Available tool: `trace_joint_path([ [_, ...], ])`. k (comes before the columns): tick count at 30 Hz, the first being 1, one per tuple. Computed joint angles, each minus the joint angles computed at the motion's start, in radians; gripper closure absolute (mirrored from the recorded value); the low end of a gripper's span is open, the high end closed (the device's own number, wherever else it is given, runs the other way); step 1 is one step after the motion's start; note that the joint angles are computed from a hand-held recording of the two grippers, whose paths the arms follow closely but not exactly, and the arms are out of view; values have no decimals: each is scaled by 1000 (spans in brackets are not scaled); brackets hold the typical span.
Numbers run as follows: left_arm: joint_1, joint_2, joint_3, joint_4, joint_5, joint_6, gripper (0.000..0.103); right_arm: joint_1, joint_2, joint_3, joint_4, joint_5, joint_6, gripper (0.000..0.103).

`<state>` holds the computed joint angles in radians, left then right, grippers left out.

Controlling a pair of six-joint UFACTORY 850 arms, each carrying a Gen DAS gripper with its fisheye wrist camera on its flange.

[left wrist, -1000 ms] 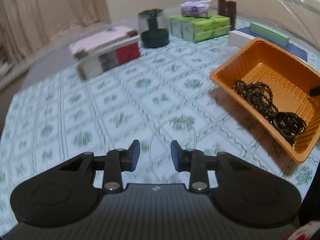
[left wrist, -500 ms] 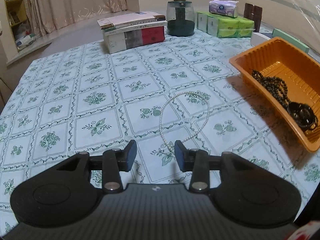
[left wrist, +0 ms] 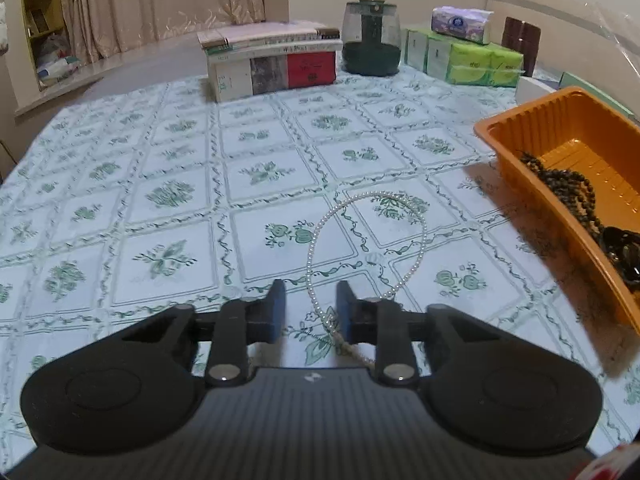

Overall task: Organize jewelry
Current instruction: 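Reach the left tool down to the white pearl necklace, then close the left tool on the pearl necklace and lift it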

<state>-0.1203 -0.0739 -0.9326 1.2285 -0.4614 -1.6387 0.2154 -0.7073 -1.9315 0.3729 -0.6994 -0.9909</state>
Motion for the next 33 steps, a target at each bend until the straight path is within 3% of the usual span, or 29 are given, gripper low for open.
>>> trace_joint_path([
  [9, 4, -43, -18, -18, -5, 20, 87, 1, -7, -8, -13, -4, 16, 98],
  [11, 8, -41, -19, -36, -2, 43, 101, 1, -8, -10, -12, -6, 16, 98],
  [26, 22, 84, 14, 5, -7, 67, 102, 4, -6, -7, -17, 2, 17, 98],
  [33, 48, 137, -42, 4, 38, 149, 102, 6, 0, -2, -16, 4, 11, 98],
])
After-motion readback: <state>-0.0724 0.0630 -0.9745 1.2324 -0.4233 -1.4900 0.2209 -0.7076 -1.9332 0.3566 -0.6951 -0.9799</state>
